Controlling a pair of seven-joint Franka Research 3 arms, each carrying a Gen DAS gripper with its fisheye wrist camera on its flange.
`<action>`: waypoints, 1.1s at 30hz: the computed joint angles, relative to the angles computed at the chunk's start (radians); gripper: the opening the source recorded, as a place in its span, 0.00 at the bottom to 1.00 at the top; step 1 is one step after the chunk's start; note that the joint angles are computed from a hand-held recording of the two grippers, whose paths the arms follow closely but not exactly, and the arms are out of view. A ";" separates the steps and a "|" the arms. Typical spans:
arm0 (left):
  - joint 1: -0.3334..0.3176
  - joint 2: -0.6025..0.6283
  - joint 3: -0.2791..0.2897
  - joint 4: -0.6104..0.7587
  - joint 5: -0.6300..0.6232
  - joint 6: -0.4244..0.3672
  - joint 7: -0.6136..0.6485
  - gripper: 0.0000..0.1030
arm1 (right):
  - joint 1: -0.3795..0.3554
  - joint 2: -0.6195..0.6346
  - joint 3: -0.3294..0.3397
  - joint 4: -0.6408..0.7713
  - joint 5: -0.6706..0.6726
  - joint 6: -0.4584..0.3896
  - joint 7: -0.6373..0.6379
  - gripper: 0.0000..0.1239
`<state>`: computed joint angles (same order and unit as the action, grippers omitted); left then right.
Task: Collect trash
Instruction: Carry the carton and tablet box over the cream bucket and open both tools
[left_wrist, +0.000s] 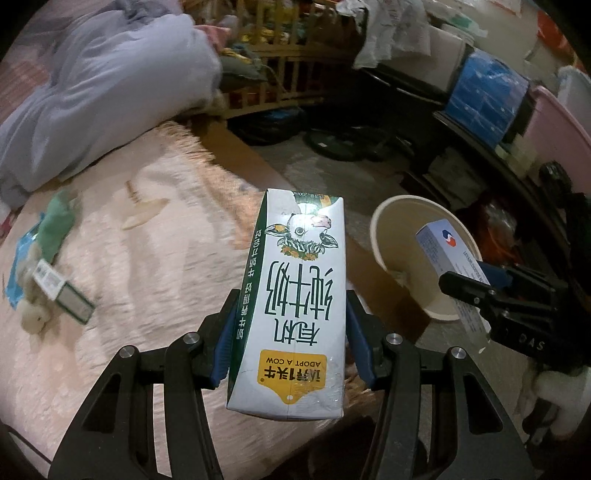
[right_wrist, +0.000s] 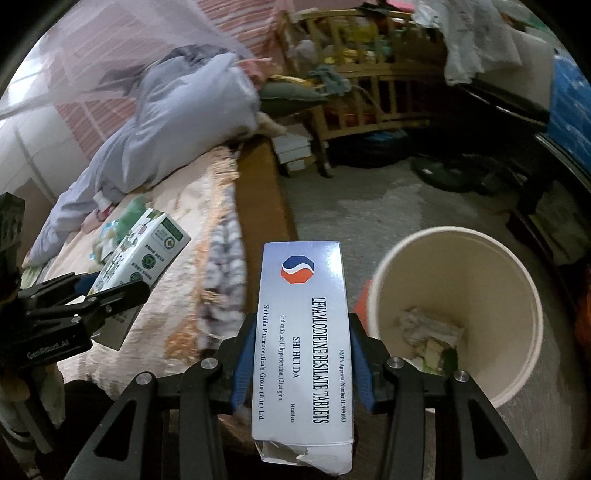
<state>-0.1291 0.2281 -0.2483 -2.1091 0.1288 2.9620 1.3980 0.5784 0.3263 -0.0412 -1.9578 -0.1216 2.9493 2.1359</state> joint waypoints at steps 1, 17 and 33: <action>-0.006 0.010 -0.002 0.011 0.004 -0.004 0.000 0.50 | 0.001 -0.007 -0.008 -0.013 -0.002 0.003 0.008 0.36; -0.042 0.191 -0.089 0.229 -0.029 -0.099 0.084 0.50 | -0.048 -0.091 -0.067 -0.179 -0.089 0.035 0.157 0.36; -0.103 0.364 -0.109 0.459 -0.068 -0.189 0.144 0.50 | -0.113 -0.059 -0.063 -0.182 -0.061 0.017 0.145 0.36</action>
